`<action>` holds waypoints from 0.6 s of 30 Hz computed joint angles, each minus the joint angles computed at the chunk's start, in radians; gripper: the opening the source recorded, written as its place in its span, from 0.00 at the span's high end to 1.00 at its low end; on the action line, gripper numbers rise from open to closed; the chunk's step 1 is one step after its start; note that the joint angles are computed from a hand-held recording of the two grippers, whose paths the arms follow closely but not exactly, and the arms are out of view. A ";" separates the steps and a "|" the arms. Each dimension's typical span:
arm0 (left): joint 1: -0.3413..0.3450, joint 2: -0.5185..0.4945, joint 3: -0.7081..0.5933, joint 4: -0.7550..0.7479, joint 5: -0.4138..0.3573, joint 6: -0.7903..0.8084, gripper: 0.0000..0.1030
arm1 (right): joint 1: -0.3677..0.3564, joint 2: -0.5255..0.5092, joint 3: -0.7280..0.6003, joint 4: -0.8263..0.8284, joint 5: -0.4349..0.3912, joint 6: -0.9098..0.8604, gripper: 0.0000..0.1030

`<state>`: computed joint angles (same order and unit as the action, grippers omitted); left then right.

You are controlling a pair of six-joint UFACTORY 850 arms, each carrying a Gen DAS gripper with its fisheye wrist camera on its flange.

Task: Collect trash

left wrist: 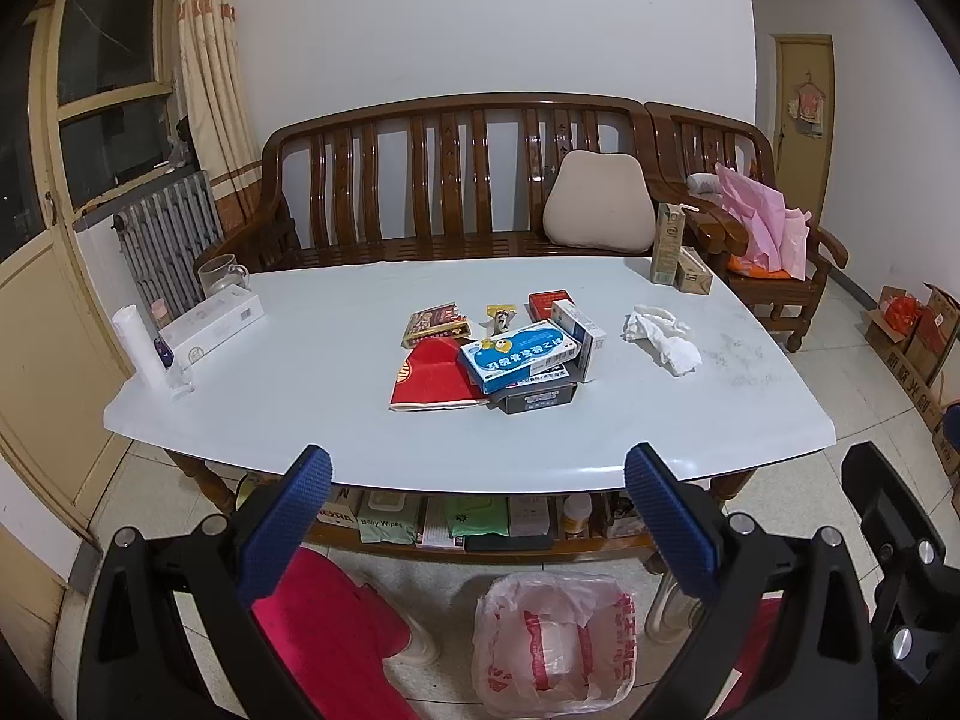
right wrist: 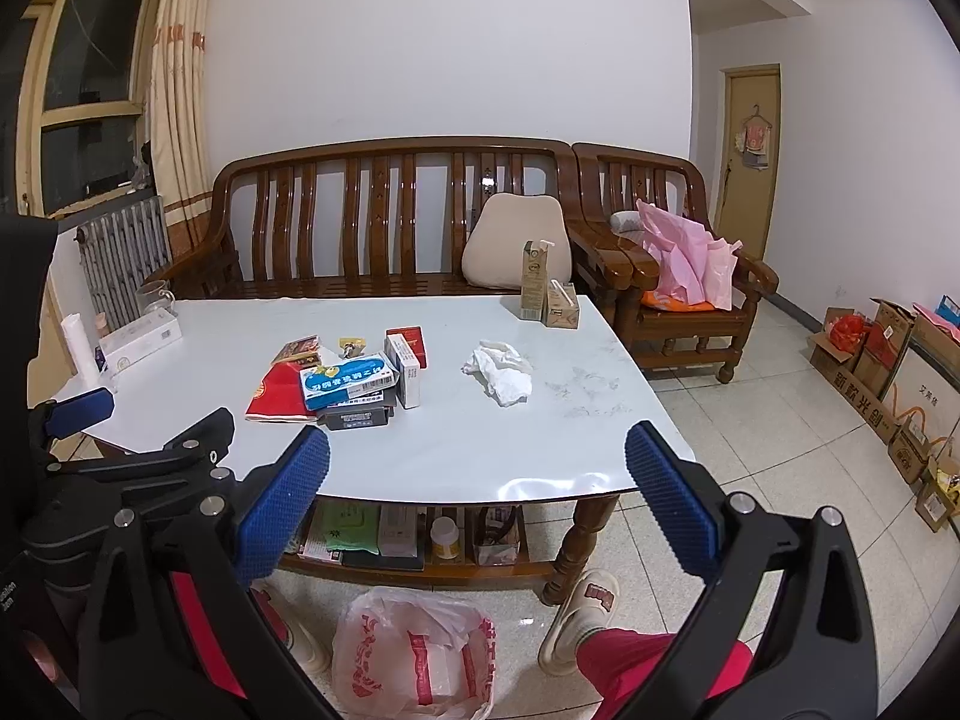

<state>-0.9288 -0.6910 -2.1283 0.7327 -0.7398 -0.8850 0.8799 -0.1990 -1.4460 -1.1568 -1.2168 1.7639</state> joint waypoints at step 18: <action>0.002 0.005 0.009 -0.011 0.005 0.002 0.07 | 0.002 -0.004 -0.004 0.000 -0.001 -0.003 0.06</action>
